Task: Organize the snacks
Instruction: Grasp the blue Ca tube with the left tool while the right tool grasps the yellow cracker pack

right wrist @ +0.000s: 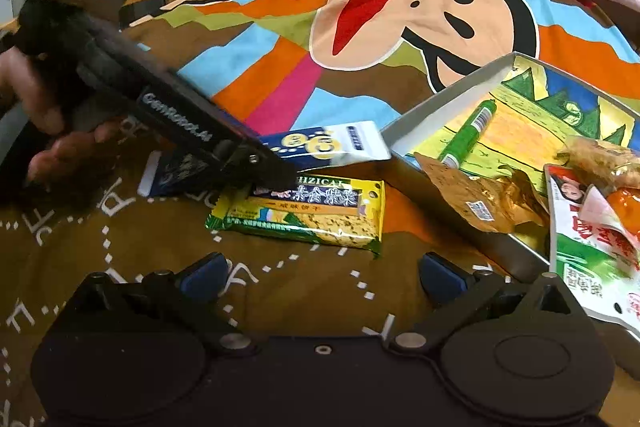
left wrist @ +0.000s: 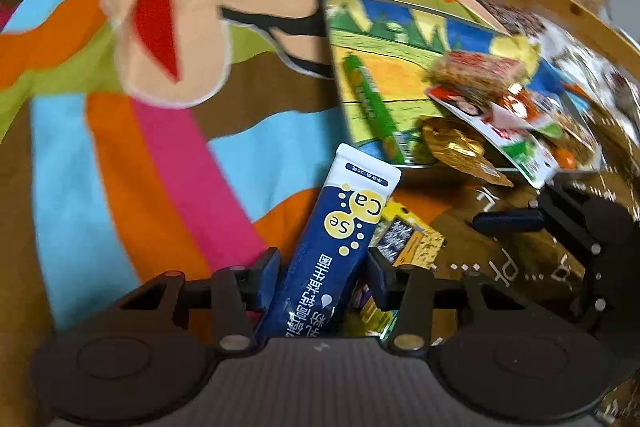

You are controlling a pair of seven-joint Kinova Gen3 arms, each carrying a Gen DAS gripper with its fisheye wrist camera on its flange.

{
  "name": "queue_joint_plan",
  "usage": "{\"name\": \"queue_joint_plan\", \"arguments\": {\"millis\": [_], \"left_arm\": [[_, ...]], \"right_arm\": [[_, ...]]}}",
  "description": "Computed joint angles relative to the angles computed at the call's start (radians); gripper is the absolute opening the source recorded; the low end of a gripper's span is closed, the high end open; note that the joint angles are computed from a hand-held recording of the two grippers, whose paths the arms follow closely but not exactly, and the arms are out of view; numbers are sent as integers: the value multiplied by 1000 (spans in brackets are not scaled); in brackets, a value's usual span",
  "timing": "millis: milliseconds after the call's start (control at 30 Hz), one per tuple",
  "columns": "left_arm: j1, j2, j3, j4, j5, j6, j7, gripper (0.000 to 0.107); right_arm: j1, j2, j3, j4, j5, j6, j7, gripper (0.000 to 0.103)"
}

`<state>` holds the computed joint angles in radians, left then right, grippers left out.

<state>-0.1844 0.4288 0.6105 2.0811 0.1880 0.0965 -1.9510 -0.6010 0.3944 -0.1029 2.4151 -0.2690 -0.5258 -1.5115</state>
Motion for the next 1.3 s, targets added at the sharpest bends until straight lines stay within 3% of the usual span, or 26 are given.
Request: {"name": "queue_joint_plan", "arguments": {"millis": [133,267,367,667,900,1000,1300], "left_arm": [[-1,-38,-29,39,25,-27,67,46],[-84,-48,26,52,30,-15,89,45],[-60,-65,-11,49,23,8,89,44],[-91,-62,-18,33,126,66,24,43],[5,-88,-115,42,165,69,23,43],[92,-114,-196,52,156,81,57,42],[221,-225,-282,162,179,78,123,40]], "right_arm": [[4,14,-9,-24,-17,3,-45,102],[-13,38,-2,-66,-38,10,-66,102],[-1,55,-12,-111,-23,45,-91,102],[-148,103,110,-204,-153,127,11,102],[-188,106,137,-208,-207,134,57,101],[-196,92,136,-190,-222,131,64,95],[-119,-27,25,-35,-159,102,-19,91]]}}
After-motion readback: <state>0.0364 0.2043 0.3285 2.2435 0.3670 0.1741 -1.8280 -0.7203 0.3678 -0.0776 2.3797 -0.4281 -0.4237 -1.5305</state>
